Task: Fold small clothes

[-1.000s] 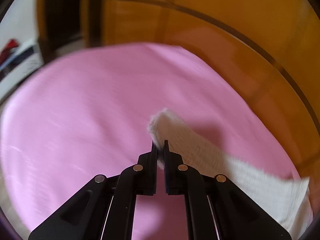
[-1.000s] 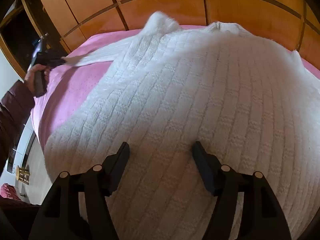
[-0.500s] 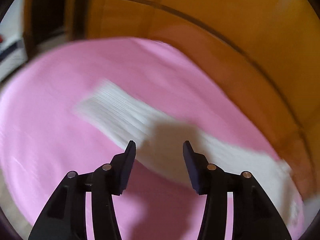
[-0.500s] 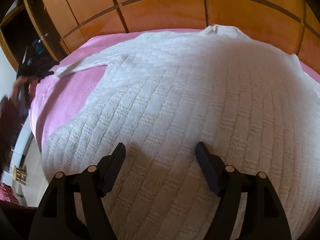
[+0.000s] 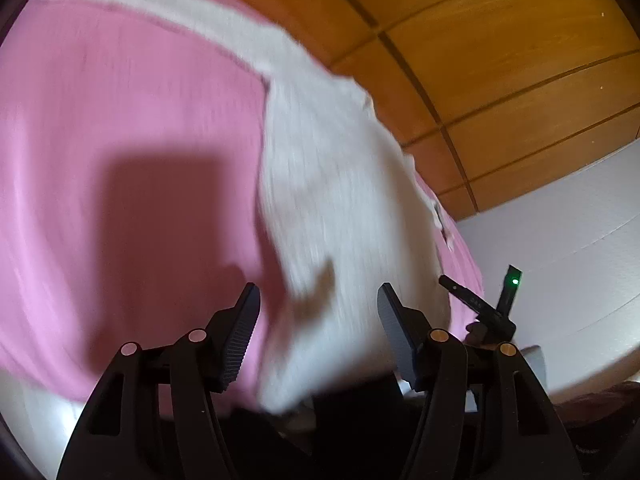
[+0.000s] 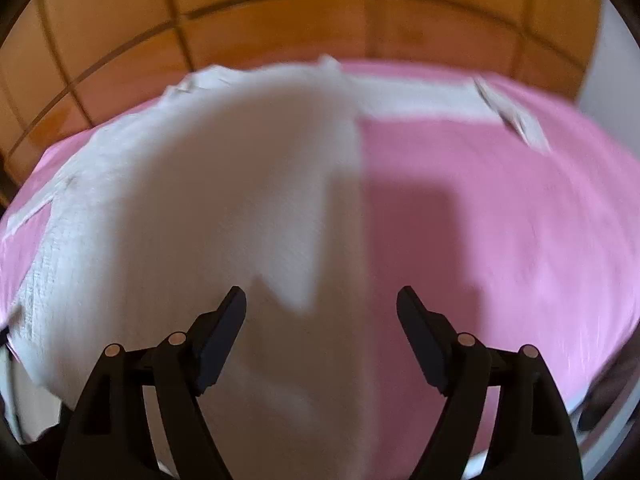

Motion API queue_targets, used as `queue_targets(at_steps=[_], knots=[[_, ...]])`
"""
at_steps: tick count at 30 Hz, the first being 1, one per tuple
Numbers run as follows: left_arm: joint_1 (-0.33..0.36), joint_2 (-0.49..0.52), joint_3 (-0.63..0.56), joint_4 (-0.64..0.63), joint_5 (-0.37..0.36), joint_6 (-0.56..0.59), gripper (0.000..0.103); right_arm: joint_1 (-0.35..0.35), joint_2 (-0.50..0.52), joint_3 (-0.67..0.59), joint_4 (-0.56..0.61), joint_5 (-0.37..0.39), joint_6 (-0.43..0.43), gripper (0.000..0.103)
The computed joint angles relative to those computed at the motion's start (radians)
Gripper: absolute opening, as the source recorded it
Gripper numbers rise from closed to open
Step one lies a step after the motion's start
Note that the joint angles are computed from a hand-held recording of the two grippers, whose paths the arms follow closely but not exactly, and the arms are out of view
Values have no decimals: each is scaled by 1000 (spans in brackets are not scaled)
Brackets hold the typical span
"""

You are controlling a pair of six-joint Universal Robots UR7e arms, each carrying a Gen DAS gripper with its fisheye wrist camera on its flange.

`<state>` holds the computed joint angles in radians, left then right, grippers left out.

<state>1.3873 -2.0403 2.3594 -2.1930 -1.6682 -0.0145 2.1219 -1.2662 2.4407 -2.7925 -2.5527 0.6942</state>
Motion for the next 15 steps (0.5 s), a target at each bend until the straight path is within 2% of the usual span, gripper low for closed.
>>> queue_targets(at_steps=[2, 3, 4, 5, 6, 7, 8, 10, 12, 15], knots=[[-21, 1, 24, -4, 16, -38, 59, -24, -55, 61, -42, 119, 7, 77], [-29, -6, 37, -6, 23, -43, 56, -21, -58, 75, -62, 144, -3, 76], [-40, -16, 42, -3, 25, -46, 40, -2, -47, 83, -78, 148, -16, 70], [-65, -12, 52, -21, 42, -49, 22, 4, -42, 84, -83, 159, -25, 57], [-76, -29, 62, -21, 57, -41, 16, 15, -36, 81, -79, 169, -30, 48], [-87, -30, 61, -31, 64, -36, 7, 19, -36, 81, -79, 177, -44, 23], [-97, -27, 53, -38, 58, -34, 7, 17, -43, 74, -80, 211, -78, 10], [-135, -21, 28, -66, 54, -32, 5, 32, -49, 53, -89, 230, -117, 10], [-162, -42, -17, -60, 11, -23, 4, 87, -78, 32, -126, 232, -166, 9], [-223, -81, -64, -18, 21, -22, 4, 170, -141, 9, -168, 227, -229, 8]])
